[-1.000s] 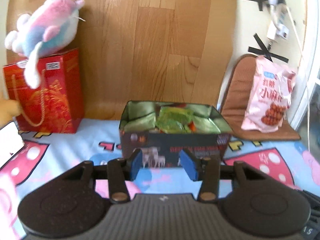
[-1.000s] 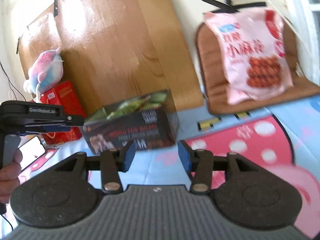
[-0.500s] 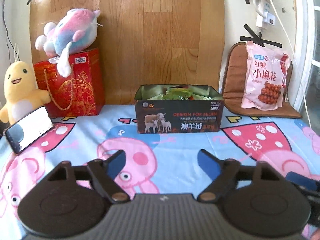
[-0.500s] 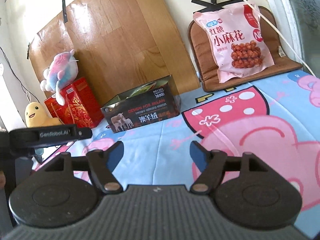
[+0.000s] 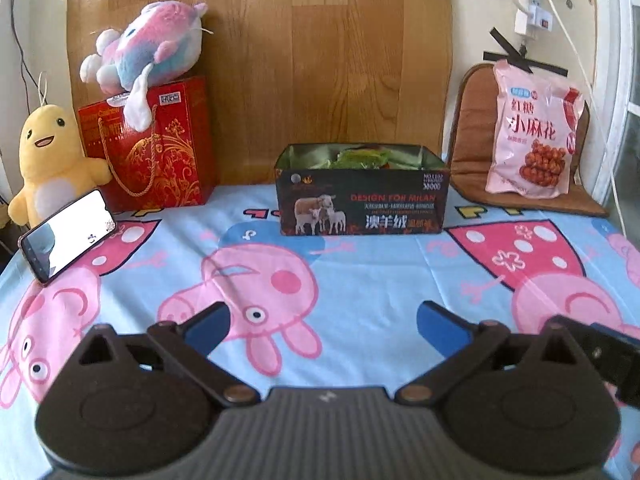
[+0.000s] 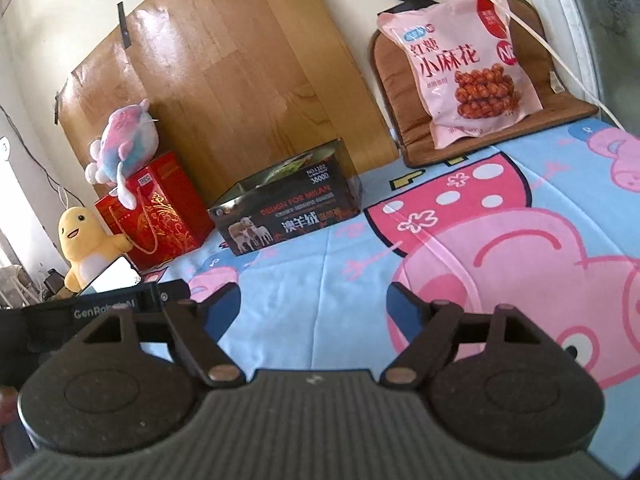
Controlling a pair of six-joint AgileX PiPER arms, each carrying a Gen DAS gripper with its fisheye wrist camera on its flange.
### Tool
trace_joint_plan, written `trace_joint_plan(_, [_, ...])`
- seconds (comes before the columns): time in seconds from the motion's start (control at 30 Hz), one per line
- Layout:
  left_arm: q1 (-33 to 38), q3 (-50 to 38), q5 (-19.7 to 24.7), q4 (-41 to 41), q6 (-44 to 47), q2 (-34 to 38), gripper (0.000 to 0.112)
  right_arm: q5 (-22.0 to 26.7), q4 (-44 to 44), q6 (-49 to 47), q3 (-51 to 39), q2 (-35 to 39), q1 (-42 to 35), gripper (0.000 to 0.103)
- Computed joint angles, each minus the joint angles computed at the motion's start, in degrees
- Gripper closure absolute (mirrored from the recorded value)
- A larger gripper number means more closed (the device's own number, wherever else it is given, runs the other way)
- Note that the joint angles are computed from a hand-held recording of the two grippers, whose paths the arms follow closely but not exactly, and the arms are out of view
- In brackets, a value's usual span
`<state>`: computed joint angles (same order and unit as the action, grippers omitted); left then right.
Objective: Organize snacks
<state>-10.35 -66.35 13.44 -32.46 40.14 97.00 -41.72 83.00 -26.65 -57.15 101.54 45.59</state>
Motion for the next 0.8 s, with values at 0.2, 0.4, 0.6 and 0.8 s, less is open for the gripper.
trace_joint_plan(0.2, [-0.46,-0.18,-0.65,11.44,-9.23,0.07,0.009,0.43,-1.65,2.52,-0.20,0.62,-0.69,0.015])
trace_joint_plan(0.4, [0.94,-0.13,-0.73,5.74,-4.53,0.61,0.009,1.70,-1.51,2.72,-1.48,2.39,-1.12,0.014])
trace_joint_plan(0.6, [1.08,1.68,-6.08,8.39,-7.36,1.32,0.009,1.86,0.37,1.89,-2.44,3.42,-1.05,0.014])
trace_joint_plan(0.8, [2.57,-2.27,-3.34,0.61,-2.00,4.68,0.009,2.09,3.70,-5.53,-6.42,5.10,-1.47,0.012])
